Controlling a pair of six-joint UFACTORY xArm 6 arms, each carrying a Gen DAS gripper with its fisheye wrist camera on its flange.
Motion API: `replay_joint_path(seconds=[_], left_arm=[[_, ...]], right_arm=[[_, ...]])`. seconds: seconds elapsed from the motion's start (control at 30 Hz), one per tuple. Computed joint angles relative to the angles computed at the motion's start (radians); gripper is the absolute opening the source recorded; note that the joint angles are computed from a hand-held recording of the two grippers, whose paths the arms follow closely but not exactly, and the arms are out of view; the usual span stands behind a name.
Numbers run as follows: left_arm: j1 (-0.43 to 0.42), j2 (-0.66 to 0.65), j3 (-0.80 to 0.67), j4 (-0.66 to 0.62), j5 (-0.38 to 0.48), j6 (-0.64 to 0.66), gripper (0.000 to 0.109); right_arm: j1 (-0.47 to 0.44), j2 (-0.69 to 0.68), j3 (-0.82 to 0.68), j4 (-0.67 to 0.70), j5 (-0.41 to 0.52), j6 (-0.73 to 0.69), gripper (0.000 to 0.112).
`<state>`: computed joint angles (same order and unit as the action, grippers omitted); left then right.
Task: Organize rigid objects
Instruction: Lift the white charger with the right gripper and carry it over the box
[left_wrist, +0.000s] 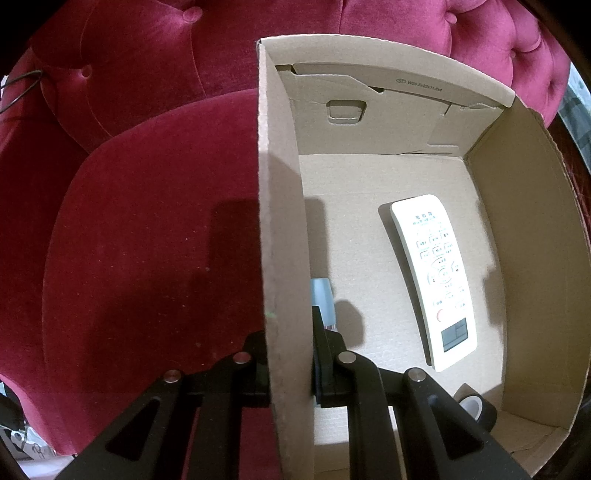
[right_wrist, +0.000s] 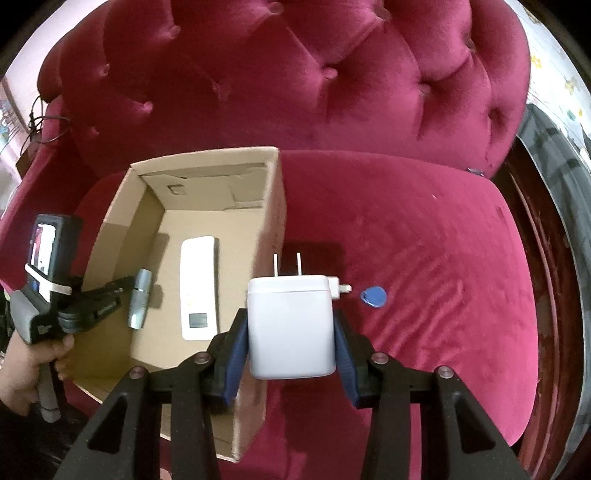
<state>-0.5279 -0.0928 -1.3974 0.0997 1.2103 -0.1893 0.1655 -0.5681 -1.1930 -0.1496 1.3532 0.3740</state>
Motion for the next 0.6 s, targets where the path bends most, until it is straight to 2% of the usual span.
replay_joint_path(seconds=[0.6], left_arm=[[0.000,0.001,-0.002,-0.002,0.001,-0.001,0.015]], right_arm=[[0.122,0.169,-0.084,0.035,-0.078,0.024,0.046]])
